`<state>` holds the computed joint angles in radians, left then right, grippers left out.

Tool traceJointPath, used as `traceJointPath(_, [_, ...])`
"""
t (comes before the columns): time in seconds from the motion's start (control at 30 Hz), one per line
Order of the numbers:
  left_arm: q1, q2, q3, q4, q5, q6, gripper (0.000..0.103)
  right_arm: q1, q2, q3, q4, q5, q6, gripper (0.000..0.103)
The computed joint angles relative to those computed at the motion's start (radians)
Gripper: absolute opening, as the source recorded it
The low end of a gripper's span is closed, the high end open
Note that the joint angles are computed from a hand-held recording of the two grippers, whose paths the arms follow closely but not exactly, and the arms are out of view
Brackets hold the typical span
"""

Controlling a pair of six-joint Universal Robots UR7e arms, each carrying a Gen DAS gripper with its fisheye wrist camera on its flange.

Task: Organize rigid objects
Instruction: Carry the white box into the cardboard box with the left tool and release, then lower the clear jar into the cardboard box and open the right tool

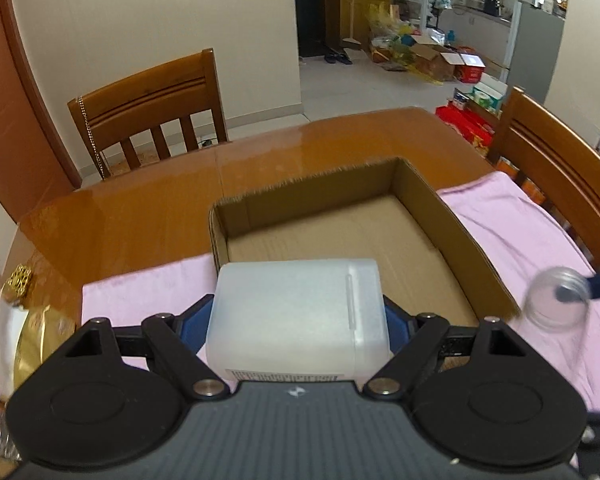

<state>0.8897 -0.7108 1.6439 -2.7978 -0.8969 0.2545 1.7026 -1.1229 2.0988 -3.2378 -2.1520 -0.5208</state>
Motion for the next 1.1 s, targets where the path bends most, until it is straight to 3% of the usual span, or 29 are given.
traceJointPath(0.17, [0.018, 0.088, -0.111, 0.027, 0.029, -0.009, 0.083, -0.013, -0.002, -0.028, 0.008, -0.003, -0.029, 0.093])
traceJointPath(0.4, [0.039, 0.163, -0.180, -0.096, 0.073, 0.013, 0.092, -0.039, 0.012, -0.070, 0.023, -0.004, -0.039, 0.093])
traceJointPath(0.8, [0.036, 0.034, -0.030, -0.103, 0.057, -0.074, 0.099, -0.053, 0.063, -0.153, 0.042, 0.000, -0.075, 0.093])
traceJointPath(0.93, [0.034, -0.029, 0.028, -0.035, 0.059, -0.164, 0.100, -0.055, 0.091, -0.196, 0.056, 0.005, -0.088, 0.093])
traceJointPath(1.1, [0.031, -0.107, 0.146, -0.066, 0.058, -0.238, 0.101, -0.061, 0.130, -0.261, 0.082, 0.005, -0.102, 0.093])
